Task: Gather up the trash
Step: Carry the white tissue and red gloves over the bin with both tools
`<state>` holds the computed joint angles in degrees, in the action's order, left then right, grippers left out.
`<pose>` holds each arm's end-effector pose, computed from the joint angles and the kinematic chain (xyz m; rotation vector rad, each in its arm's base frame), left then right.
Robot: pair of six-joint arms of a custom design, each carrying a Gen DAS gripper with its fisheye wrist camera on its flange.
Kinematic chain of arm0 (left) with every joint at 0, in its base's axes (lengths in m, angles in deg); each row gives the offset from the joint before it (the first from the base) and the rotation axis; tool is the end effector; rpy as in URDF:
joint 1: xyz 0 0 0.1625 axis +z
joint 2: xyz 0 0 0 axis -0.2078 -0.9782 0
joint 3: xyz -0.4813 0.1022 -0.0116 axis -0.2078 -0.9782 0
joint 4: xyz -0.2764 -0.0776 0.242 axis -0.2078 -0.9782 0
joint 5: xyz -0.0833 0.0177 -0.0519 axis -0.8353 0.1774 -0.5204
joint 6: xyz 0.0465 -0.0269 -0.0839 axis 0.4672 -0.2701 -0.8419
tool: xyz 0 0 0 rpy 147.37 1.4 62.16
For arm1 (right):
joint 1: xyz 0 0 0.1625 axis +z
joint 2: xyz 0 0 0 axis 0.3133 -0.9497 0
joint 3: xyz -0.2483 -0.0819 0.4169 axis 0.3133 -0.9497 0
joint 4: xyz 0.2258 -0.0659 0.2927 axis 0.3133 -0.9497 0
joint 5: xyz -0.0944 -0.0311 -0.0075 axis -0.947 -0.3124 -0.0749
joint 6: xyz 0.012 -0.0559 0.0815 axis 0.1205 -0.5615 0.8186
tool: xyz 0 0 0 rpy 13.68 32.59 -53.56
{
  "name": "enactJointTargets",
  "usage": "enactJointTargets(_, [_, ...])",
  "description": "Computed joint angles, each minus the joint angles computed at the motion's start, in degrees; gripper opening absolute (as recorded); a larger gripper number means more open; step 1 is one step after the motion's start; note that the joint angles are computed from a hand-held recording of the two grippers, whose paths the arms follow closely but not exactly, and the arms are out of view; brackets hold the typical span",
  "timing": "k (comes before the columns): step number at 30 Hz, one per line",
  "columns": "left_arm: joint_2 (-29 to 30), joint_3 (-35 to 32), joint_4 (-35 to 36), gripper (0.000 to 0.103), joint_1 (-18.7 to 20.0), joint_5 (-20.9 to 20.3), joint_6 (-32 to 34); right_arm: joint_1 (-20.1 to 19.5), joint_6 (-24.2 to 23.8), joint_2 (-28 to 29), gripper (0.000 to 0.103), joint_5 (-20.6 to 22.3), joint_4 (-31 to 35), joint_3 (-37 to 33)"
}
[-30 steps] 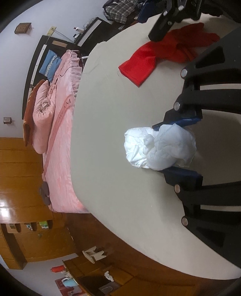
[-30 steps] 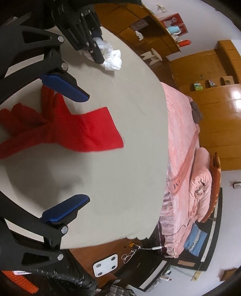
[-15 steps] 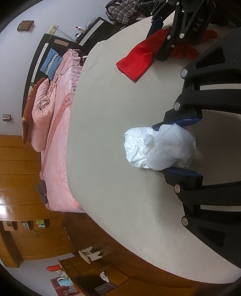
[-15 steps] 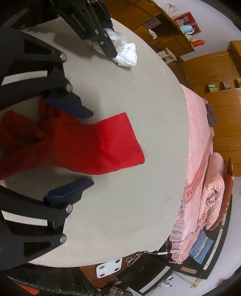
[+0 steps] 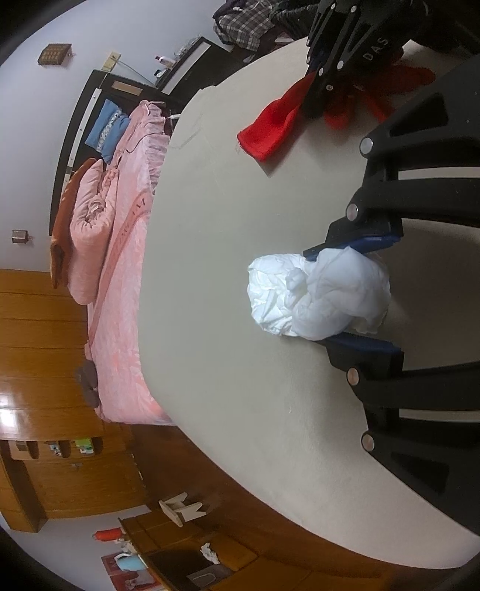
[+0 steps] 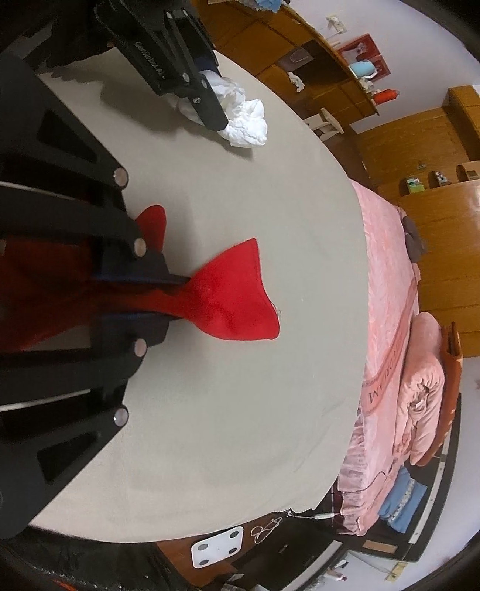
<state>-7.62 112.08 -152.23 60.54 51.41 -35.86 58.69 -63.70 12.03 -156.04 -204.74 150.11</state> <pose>-0.3441 -0.7227 -0.1085 0.1657 2.2007 -0.9604 -0.0591 -0.7620 0.2816 0.7505 -2.4512 0.6258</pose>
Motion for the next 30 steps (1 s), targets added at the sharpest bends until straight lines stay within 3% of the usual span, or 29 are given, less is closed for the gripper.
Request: enactJointTargets(30, [0.39,-1.76,-1.66,0.037,-2.28,1.31,1.67,-0.13,0.50,-2.25,0.011,2.81,2.18,-0.07])
